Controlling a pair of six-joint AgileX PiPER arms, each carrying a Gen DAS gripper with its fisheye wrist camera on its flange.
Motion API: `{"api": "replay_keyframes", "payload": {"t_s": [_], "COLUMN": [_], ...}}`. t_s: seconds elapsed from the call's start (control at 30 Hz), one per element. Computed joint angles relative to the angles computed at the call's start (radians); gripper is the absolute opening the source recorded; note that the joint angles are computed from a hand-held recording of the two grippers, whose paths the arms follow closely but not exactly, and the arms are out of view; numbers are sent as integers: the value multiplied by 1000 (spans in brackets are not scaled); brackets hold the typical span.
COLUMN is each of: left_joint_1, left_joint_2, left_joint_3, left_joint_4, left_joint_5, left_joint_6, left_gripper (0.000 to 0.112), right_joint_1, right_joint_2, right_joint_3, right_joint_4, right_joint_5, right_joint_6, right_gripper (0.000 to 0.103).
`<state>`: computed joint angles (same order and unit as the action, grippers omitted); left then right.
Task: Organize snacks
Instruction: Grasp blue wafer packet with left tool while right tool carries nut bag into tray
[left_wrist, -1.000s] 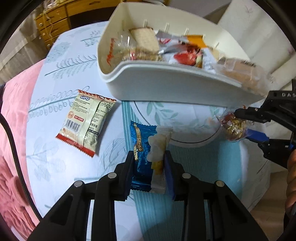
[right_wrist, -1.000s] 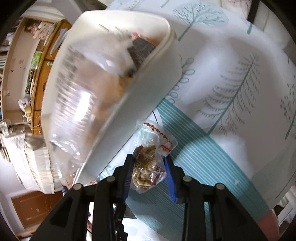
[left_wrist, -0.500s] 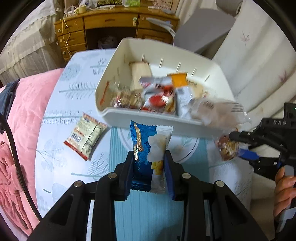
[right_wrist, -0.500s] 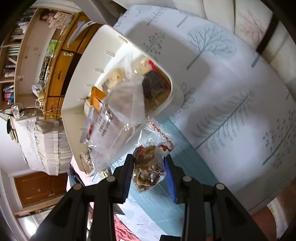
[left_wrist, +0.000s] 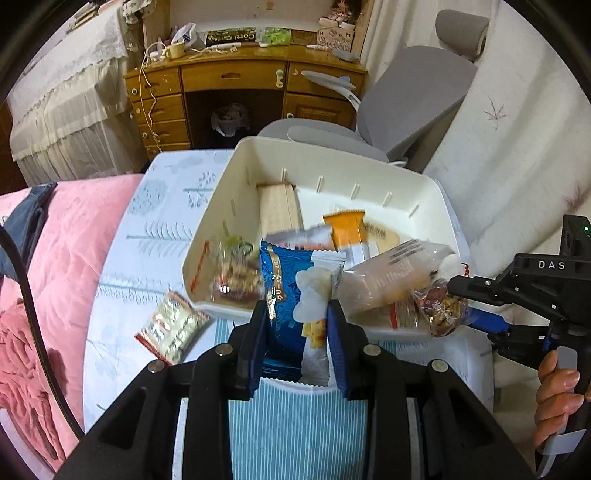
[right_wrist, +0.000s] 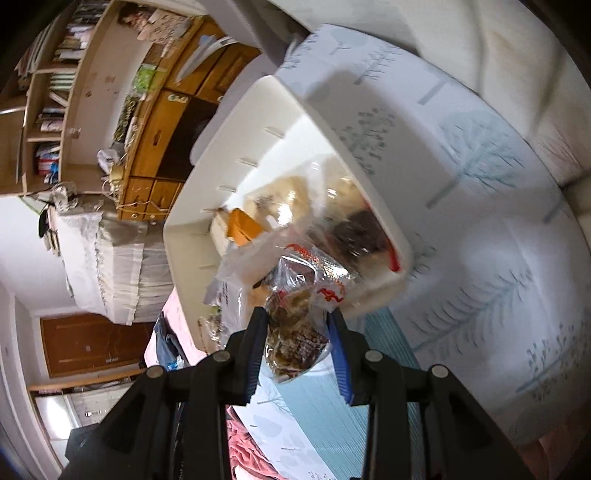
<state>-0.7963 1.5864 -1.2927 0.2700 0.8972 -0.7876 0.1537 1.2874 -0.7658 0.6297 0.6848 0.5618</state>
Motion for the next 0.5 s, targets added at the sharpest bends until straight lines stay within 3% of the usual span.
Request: {"api": "replay_keyframes", "payload": {"t_s": [0.5], "left_joint_1": [93], "left_joint_2": [211], "left_joint_3": [-244], "left_joint_4": [-6], "left_joint_5": [43], "left_joint_6": [66], "left_gripper": [30], "right_joint_1": [-23], "right_joint_2": [283], "right_joint_3": [-199], "right_joint_4": [81], "right_joint_5": [-32], "right_joint_6": [-245], "right_gripper": [34]}}
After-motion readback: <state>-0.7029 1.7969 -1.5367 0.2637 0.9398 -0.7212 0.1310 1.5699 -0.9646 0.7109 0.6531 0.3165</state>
